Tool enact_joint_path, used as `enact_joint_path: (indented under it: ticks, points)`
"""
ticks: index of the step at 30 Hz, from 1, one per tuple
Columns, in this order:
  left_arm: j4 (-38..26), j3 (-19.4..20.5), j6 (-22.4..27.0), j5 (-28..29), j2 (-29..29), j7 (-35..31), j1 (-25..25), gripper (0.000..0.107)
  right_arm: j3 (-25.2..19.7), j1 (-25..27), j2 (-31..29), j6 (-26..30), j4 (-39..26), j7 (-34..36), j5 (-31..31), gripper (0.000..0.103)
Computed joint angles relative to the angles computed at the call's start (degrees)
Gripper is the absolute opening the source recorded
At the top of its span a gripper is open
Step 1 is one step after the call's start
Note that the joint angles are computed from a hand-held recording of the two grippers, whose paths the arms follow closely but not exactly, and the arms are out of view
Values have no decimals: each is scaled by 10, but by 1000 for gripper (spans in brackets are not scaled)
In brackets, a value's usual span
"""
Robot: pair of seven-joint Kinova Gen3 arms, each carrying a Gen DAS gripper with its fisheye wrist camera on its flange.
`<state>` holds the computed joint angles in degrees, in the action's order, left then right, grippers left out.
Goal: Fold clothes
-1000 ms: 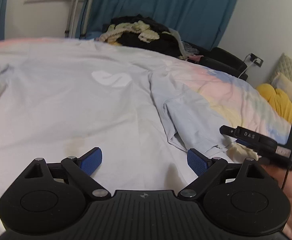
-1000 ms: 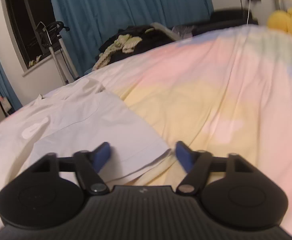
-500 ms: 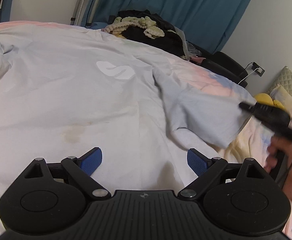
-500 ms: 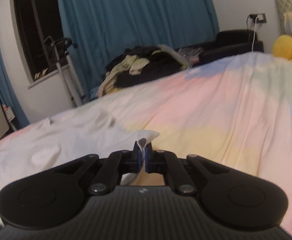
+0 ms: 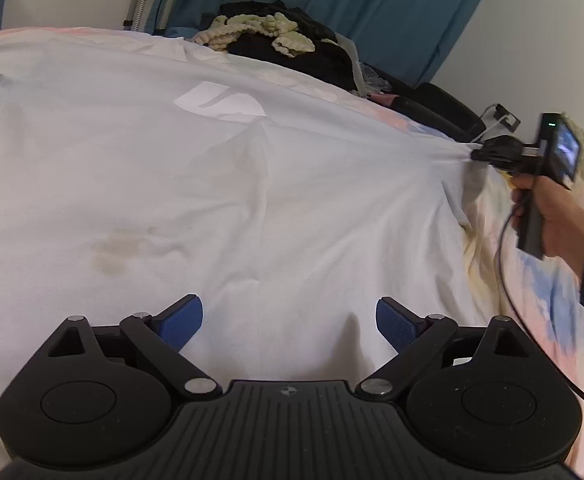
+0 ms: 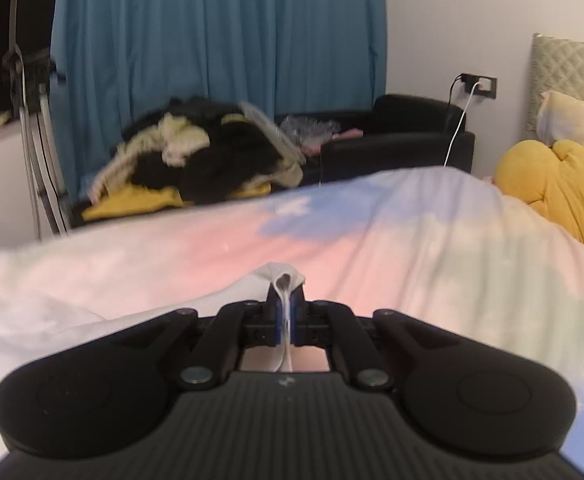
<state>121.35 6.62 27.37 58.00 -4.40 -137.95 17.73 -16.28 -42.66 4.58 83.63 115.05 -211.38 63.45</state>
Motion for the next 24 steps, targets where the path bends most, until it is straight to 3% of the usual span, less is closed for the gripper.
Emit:
enact_joint_path:
  ticks: [2, 5, 8, 10, 12, 19, 24]
  points:
    - [3, 6, -15, 0, 2, -10, 6, 97, 8, 11, 16, -38, 23, -14, 1, 5]
    - [9, 15, -56, 3, 0, -8, 18, 97, -15, 35, 47, -70, 60, -77, 14, 8]
    - [7, 15, -67, -6, 5, -6, 26, 97, 8, -3, 60, -74, 90, -147, 33, 12]
    - [7, 17, -76, -14, 6, -3, 31, 97, 6, -12, 57, -64, 97, -189, 33, 26]
    - [7, 21, -87, -26, 5, 4, 37, 97, -3, -30, 47, -37, 90, -215, 21, 66]
    - [8, 6, -101, -10, -5, 1, 48, 97, -63, -140, 23, 97, 29, -253, -21, 68]
    - [22, -28, -80, 59, -38, -67, 51, 97, -72, -273, 66, 212, -101, -200, -39, 68]
